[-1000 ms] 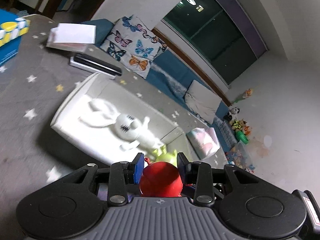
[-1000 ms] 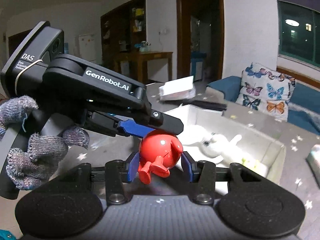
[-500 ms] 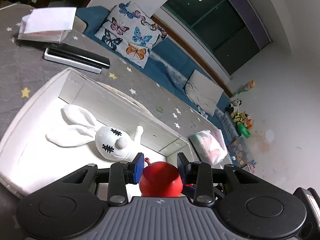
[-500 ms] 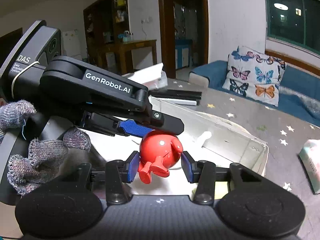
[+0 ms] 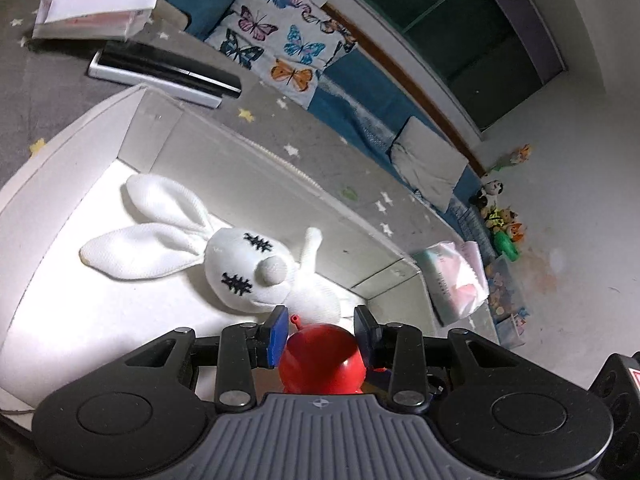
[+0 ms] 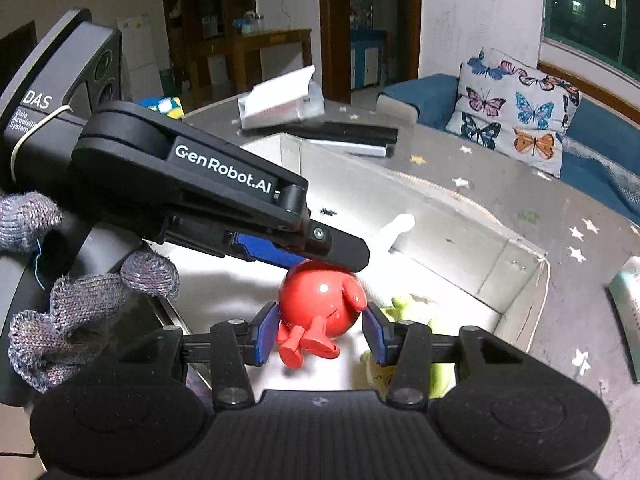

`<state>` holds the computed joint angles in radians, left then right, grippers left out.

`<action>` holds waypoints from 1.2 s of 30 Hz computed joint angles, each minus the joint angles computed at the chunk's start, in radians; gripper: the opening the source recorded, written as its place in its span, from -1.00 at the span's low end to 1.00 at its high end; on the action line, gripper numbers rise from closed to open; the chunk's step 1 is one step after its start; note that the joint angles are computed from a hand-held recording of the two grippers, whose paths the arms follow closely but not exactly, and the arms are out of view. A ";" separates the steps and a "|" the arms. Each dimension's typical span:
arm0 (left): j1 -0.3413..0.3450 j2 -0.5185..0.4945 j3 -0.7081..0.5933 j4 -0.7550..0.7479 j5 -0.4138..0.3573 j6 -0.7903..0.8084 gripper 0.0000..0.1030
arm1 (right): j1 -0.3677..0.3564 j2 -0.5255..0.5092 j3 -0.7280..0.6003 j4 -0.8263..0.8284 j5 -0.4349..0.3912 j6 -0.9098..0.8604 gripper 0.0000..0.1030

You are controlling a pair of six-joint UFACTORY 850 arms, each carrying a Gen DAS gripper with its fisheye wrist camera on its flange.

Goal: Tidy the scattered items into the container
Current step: 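Lift the red toy with the left gripper and carry it over the box, then lower the red toy into the box and open the left gripper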

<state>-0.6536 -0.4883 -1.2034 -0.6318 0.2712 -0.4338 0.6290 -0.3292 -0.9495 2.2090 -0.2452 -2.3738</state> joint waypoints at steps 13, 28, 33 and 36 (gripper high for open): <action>0.007 -0.007 0.001 -0.007 -0.005 -0.015 -0.26 | -0.001 -0.015 -0.026 -0.202 0.030 0.202 -0.11; -0.010 0.024 0.036 -0.090 0.026 0.057 -0.26 | 0.009 0.001 -0.010 0.009 0.055 -0.003 -0.05; -0.031 0.057 0.062 -0.171 0.060 0.147 -0.26 | 0.013 0.037 0.030 0.205 0.033 -0.191 0.00; -0.049 0.079 0.081 -0.209 0.083 0.194 -0.26 | 0.015 0.078 0.072 0.324 0.000 -0.306 0.03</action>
